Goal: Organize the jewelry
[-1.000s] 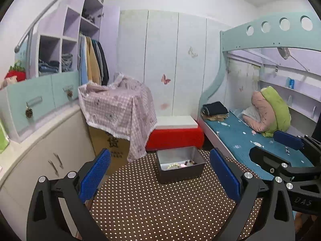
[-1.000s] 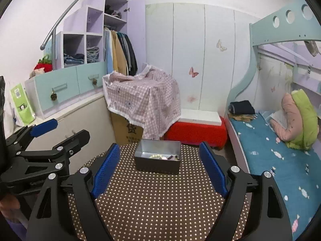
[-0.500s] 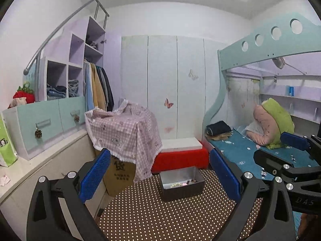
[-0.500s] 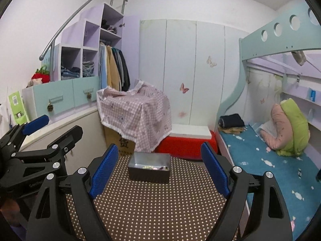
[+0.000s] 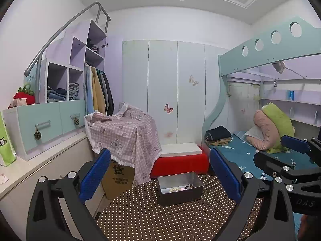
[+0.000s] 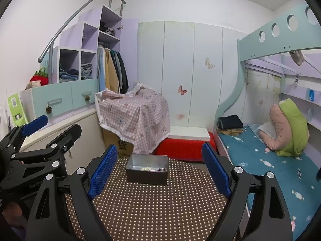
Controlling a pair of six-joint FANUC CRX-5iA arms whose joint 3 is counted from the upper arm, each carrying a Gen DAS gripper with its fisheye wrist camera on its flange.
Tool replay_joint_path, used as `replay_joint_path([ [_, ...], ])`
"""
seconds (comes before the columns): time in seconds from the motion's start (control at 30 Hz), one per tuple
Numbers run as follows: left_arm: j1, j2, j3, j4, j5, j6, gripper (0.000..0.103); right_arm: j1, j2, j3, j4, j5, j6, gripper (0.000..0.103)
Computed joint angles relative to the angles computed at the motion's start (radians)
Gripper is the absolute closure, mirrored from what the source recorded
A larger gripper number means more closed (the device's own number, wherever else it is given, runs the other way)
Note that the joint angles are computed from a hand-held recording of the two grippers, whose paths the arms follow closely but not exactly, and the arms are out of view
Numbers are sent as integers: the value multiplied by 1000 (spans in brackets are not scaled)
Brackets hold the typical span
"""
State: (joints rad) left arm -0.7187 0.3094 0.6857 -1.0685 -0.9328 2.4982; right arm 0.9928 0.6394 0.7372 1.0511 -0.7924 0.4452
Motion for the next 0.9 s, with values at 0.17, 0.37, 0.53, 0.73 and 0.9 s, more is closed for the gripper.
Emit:
replay_joint_path([
  [0.17, -1, 3, 2, -3, -1, -2, 7, -3, 1, 1, -7, 5, 3, 20],
  [0.37, -1, 3, 3, -1, 0, -5, 7, -3, 0, -2, -5, 6, -2, 20],
  [0.53, -3, 5, 5, -4, -3, -4, 7, -3, 3, 0, -8, 6, -3, 20],
  [0.73, -3, 6, 7, -2, -3, -5, 7, -2, 5, 5, -8, 2, 1, 20],
  [0.9, -4, 7, 8, -4, -6, -5, 7, -3, 5, 5, -12, 8, 0, 20],
])
